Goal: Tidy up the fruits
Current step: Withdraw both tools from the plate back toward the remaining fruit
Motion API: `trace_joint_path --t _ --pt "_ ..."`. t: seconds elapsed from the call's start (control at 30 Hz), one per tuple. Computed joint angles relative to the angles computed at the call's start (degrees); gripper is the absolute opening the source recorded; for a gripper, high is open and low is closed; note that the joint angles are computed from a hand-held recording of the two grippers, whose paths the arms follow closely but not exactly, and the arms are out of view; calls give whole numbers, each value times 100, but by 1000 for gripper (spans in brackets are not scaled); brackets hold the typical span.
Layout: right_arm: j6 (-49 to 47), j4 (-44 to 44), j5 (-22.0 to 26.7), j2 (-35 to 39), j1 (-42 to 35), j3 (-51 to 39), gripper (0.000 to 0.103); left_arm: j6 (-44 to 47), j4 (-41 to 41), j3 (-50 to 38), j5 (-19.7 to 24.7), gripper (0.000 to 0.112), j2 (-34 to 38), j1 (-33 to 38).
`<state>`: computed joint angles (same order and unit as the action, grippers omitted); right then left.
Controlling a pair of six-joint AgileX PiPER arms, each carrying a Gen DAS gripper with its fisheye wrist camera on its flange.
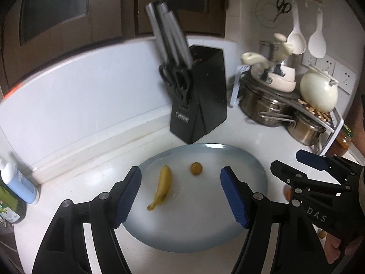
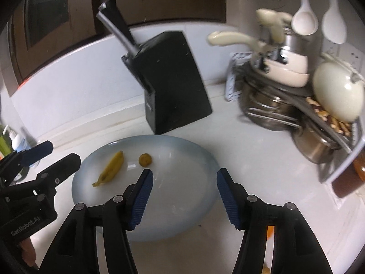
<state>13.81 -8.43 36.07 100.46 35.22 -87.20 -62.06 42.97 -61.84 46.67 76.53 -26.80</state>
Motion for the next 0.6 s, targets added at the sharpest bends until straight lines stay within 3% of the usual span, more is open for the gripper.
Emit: trace_joint_path --t 0.6 --pt "1676 -1475 -305 -1924 -219 1790 59 -936 1106 -444 853 82 -22 -1714"
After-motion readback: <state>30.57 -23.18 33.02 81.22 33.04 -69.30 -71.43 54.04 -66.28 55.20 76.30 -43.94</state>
